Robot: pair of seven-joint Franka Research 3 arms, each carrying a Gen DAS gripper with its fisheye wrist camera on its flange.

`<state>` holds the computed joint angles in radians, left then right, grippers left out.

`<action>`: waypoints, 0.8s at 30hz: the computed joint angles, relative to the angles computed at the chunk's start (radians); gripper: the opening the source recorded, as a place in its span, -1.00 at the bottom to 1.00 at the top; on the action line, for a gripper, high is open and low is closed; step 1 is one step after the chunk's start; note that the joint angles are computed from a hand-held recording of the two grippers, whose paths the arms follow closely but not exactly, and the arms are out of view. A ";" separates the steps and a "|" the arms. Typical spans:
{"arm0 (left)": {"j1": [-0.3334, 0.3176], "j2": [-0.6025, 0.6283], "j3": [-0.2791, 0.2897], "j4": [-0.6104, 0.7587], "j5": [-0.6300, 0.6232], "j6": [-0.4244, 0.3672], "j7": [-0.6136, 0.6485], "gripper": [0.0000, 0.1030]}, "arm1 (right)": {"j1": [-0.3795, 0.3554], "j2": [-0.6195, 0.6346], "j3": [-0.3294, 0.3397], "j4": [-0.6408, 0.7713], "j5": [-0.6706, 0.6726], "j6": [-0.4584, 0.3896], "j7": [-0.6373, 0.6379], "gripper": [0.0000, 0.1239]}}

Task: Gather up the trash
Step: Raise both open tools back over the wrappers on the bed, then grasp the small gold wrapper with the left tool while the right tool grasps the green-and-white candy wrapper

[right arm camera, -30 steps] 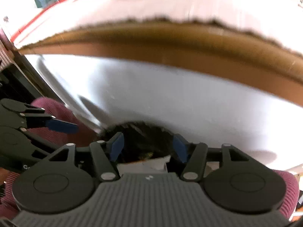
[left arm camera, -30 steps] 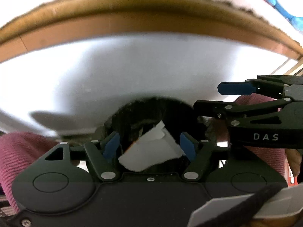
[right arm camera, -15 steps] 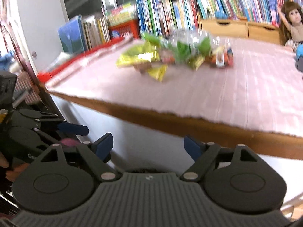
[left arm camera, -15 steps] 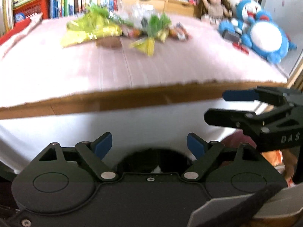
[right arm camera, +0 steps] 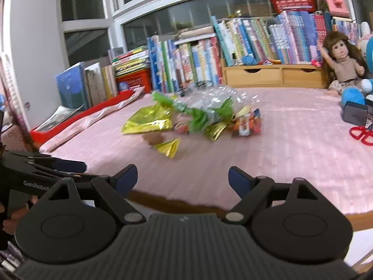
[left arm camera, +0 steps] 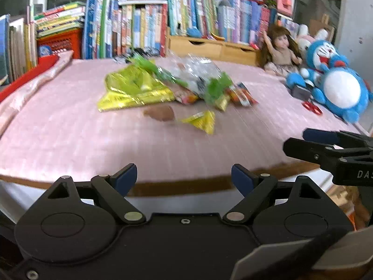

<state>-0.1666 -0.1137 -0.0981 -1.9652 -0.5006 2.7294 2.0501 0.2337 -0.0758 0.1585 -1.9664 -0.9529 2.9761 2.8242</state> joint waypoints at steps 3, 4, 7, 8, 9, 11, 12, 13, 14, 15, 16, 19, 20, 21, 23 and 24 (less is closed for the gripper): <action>0.005 0.042 -0.009 0.033 0.019 0.052 -0.022 0.71 | 0.000 0.034 -0.006 0.044 -0.040 -0.027 0.044 0.47; 0.008 0.059 -0.015 0.047 0.028 0.070 -0.029 0.71 | 0.005 0.048 -0.013 0.060 -0.052 -0.033 0.051 0.47; 0.023 0.107 -0.034 0.086 0.064 0.109 -0.065 0.71 | 0.030 0.083 -0.041 0.102 -0.058 -0.060 0.043 0.47; 0.028 0.122 -0.041 0.099 0.070 0.120 -0.072 0.71 | 0.039 0.097 -0.051 0.119 -0.058 -0.069 0.038 0.47; 0.034 0.138 -0.048 0.112 0.083 0.128 -0.086 0.71 | 0.049 0.110 -0.062 0.133 -0.056 -0.078 0.032 0.47; 0.046 0.168 -0.063 0.139 0.100 0.144 -0.107 0.71 | 0.066 0.135 -0.081 0.160 -0.032 -0.090 0.005 0.47; 0.052 0.186 -0.071 0.156 0.111 0.146 -0.124 0.71 | 0.074 0.147 -0.092 0.171 -0.026 -0.087 -0.002 0.47; 0.060 0.200 -0.080 0.170 0.110 0.147 -0.133 0.71 | 0.083 0.156 -0.103 0.180 -0.026 -0.085 -0.006 0.47; 0.067 0.212 -0.087 0.183 0.113 0.143 -0.151 0.69 | 0.092 0.167 -0.113 0.192 -0.026 -0.090 -0.012 0.47; 0.078 0.225 -0.099 0.202 0.095 0.125 -0.157 0.65 | 0.101 0.177 -0.123 0.205 -0.027 -0.099 -0.017 0.47; 0.091 0.234 -0.115 0.216 0.059 0.107 -0.140 0.63 | 0.109 0.187 -0.132 0.217 -0.025 -0.104 -0.024 0.47; 0.110 0.257 -0.150 0.240 -0.009 0.079 -0.081 0.55 | 0.118 0.207 -0.153 0.245 0.024 -0.102 -0.065 0.43; 0.109 0.263 -0.156 0.241 -0.006 0.083 -0.066 0.54 | 0.114 0.216 -0.156 0.255 0.070 -0.094 -0.104 0.43; 0.104 0.270 -0.159 0.243 0.011 0.093 -0.057 0.54 | 0.109 0.224 -0.156 0.261 0.124 -0.082 -0.153 0.43; 0.089 0.285 -0.159 0.242 0.075 0.120 -0.069 0.51 | 0.091 0.246 -0.149 0.274 0.256 -0.037 -0.279 0.43; 0.074 0.294 -0.150 0.241 0.130 0.138 -0.102 0.50 | 0.078 0.258 -0.137 0.282 0.327 -0.022 -0.351 0.43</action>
<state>-0.0921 0.1802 -0.2485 -1.7238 -0.3705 2.8678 1.9484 0.3120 0.1824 0.0211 -1.6841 -0.6257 2.9537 2.4736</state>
